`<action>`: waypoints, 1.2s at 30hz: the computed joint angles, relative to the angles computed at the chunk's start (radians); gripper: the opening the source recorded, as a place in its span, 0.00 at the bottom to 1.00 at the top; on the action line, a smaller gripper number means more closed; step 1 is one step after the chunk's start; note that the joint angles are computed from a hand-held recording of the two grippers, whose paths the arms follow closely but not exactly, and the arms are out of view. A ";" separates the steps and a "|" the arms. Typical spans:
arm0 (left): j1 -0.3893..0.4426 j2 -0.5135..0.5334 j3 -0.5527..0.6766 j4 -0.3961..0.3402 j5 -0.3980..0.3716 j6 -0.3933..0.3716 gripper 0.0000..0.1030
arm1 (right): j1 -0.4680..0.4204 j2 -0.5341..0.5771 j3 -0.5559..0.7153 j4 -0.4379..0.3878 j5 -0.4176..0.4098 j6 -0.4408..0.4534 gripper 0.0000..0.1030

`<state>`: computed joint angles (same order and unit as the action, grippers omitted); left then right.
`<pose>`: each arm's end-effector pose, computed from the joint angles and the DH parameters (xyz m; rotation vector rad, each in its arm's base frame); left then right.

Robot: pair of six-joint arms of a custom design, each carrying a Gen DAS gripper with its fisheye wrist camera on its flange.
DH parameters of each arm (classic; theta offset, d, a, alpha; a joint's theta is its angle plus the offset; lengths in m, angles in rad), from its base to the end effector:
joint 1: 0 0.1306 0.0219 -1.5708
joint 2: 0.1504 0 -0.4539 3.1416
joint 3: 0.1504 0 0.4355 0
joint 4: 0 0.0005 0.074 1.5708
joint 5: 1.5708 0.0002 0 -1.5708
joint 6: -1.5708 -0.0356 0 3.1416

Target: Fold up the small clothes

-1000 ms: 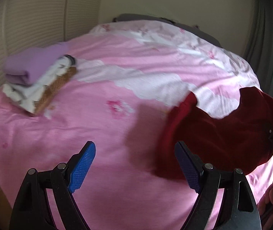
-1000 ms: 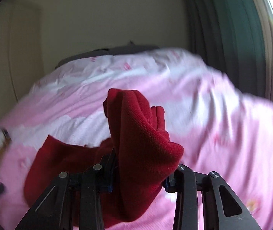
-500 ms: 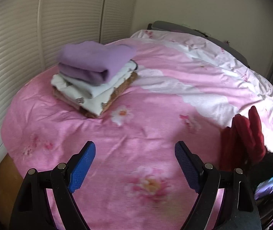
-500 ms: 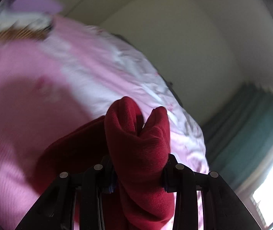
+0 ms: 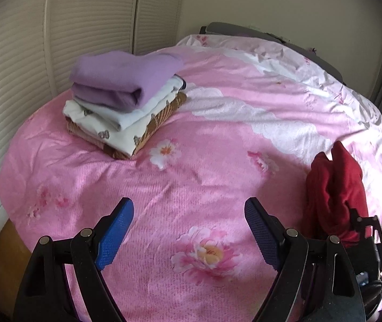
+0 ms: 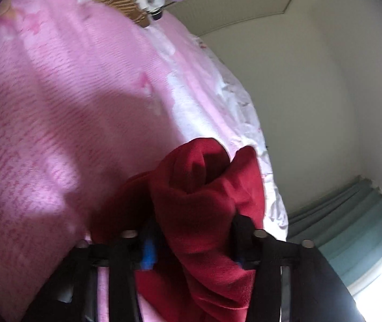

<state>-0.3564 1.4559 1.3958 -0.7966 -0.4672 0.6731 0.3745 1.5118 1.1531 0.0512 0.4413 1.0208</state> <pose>0.5132 -0.1745 0.4780 -0.5650 2.2419 0.0540 0.5383 0.1947 0.3974 -0.9881 1.6674 -0.8512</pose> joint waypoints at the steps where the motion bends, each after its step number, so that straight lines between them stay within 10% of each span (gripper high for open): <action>1: -0.002 0.001 0.008 0.000 0.002 -0.004 0.82 | -0.005 -0.011 0.003 -0.017 -0.014 -0.021 0.59; 9: -0.037 0.032 0.100 0.002 0.017 -0.080 0.82 | -0.050 -0.142 -0.031 -0.075 -0.145 -0.153 0.64; 19: -0.094 0.216 0.379 -0.020 0.224 -0.261 0.80 | -0.301 -0.178 0.094 -0.448 -0.457 -0.668 0.65; 30: -0.082 0.700 1.085 -0.427 0.465 -0.357 0.71 | -0.461 -0.087 0.181 -0.550 -0.588 -0.864 0.65; 32: -0.072 0.753 1.166 -0.472 0.529 -0.343 0.56 | -0.472 -0.075 0.186 -0.555 -0.600 -0.874 0.65; 34: -0.072 0.776 1.197 -0.500 0.554 -0.360 0.19 | -0.481 -0.064 0.191 -0.561 -0.612 -0.890 0.65; 36: -0.076 0.736 1.120 -0.456 0.535 -0.369 0.17 | -0.486 -0.055 0.195 -0.566 -0.627 -0.904 0.65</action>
<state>-0.4324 2.1920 2.5162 -1.2522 0.0676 0.3044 -0.1116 1.4566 1.3486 -0.5151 -0.1853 0.1171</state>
